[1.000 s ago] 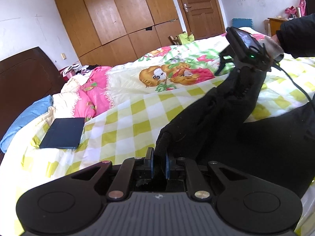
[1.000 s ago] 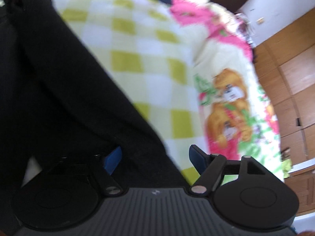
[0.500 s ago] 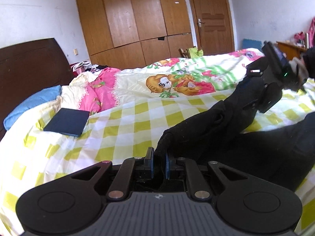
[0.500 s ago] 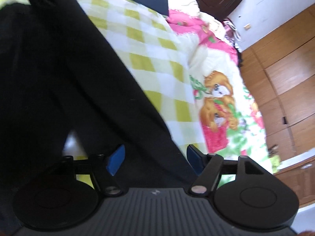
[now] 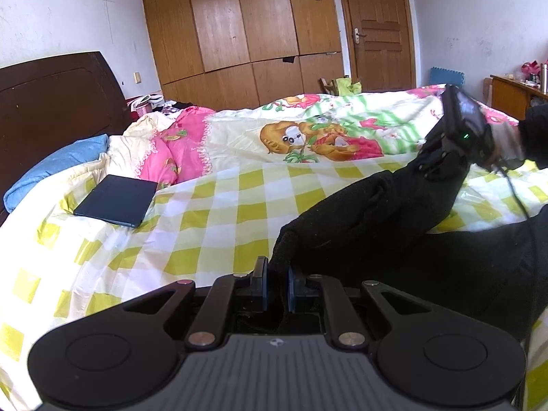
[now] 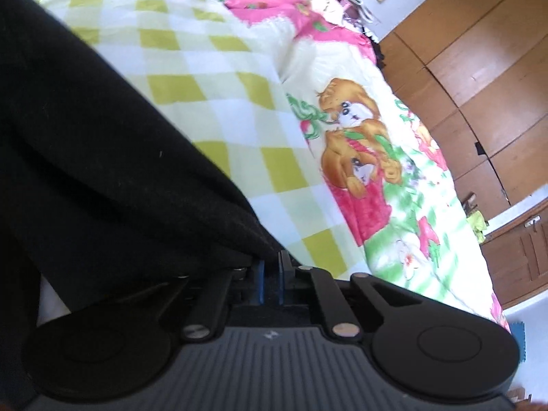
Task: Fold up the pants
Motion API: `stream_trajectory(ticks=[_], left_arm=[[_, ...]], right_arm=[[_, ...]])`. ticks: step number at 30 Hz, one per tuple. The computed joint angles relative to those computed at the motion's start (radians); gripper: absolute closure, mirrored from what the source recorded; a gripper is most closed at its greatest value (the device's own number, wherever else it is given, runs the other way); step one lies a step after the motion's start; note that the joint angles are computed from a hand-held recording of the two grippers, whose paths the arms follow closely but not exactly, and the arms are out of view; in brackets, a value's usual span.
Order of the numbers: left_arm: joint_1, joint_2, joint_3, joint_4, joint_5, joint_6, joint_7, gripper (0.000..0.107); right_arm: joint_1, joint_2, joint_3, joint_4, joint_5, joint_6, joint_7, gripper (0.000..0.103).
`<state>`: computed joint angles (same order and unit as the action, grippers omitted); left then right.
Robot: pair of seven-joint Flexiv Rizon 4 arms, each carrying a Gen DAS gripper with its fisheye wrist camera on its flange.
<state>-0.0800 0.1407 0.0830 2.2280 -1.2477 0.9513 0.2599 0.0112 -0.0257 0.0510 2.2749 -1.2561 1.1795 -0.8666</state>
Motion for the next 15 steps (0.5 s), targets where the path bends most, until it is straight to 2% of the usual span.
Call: stream_trajectory(ticks=[6, 9, 12, 15], left_arm=[[-0.002, -0.011, -0.006, -0.01, -0.016, 0.055, 0.007, 0.08], [-0.008, 0.005, -0.003, -0.015, -0.068, 0.063, 0.057, 0.08], [-0.005, 0.032, 0.013, -0.001, -0.101, 0.059, 0.097, 0.08], [0.001, 0.042, 0.022, 0.043, -0.133, 0.092, 0.151, 0.08]], right_arm=[[-0.005, 0.163, 0.051, 0.05, 0.1, -0.054, 0.004, 0.097], [0.021, 0.288, 0.113, 0.068, 0.212, -0.135, -0.049, 0.097], [0.099, 0.444, 0.207, 0.096, 0.423, -0.282, -0.139, 0.097], [0.22, 0.531, 0.305, 0.113, 0.663, -0.451, -0.159, 0.097]])
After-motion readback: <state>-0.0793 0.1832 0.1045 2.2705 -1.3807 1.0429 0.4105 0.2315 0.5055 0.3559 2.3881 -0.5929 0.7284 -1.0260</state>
